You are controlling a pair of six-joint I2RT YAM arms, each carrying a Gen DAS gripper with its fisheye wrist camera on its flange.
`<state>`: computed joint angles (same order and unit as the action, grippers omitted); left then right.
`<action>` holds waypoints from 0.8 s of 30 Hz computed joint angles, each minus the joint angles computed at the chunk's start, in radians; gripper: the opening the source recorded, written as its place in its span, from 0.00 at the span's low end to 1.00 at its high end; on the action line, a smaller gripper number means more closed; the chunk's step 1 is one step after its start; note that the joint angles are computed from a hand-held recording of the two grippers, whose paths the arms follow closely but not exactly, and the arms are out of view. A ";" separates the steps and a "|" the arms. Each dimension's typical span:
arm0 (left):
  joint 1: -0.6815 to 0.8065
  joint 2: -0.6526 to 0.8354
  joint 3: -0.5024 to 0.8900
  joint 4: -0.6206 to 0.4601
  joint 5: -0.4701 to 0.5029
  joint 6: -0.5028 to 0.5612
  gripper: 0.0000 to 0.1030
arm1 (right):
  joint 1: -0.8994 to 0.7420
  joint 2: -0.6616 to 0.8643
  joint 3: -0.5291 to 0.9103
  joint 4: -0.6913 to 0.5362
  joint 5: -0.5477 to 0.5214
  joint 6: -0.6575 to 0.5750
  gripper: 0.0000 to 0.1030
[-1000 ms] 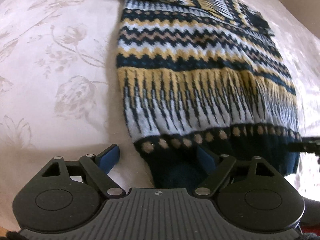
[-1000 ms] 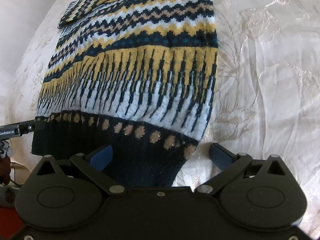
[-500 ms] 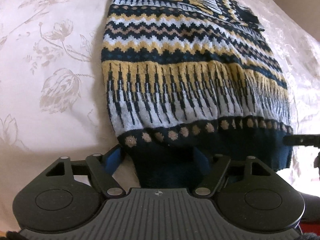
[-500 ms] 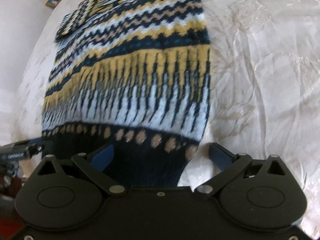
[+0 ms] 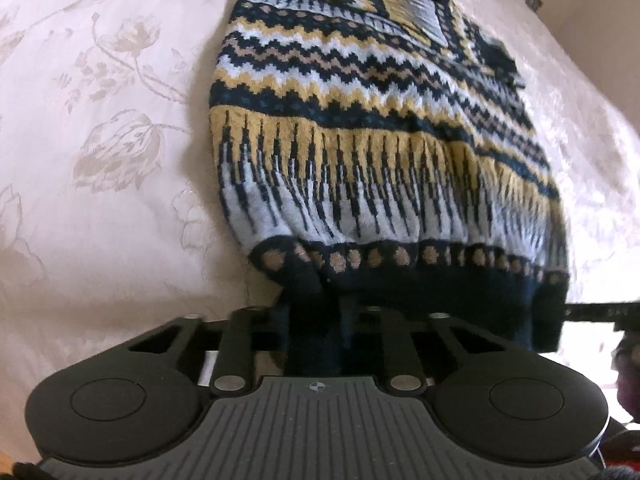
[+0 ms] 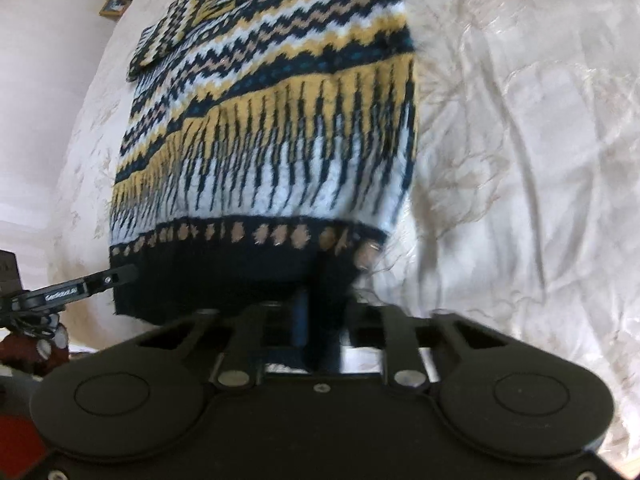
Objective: Fold small clothes
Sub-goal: 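Lift the hem with both tools and fold it up toward the collar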
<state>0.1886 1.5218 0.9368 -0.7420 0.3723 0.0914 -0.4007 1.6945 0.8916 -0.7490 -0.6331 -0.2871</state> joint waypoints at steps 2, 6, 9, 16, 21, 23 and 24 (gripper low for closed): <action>0.014 -0.015 0.004 -0.001 0.020 -0.021 0.11 | 0.003 -0.016 0.007 -0.012 -0.009 -0.006 0.13; 0.032 -0.062 0.023 0.003 0.063 -0.049 0.10 | -0.021 -0.048 0.047 -0.064 -0.083 -0.030 0.12; 0.033 -0.075 0.056 0.011 0.086 -0.077 0.10 | -0.040 -0.069 0.088 -0.100 -0.133 -0.046 0.12; 0.031 -0.027 0.173 0.081 0.117 -0.168 0.10 | -0.025 -0.073 0.180 -0.040 -0.208 0.058 0.12; 0.019 0.038 0.265 0.147 0.121 -0.237 0.10 | 0.004 -0.035 0.263 0.058 -0.235 0.187 0.12; 0.014 0.074 0.311 0.170 0.125 -0.265 0.10 | 0.013 -0.012 0.304 0.101 -0.244 0.242 0.12; 0.010 0.093 0.336 0.183 0.124 -0.278 0.10 | 0.018 -0.002 0.322 0.120 -0.245 0.265 0.12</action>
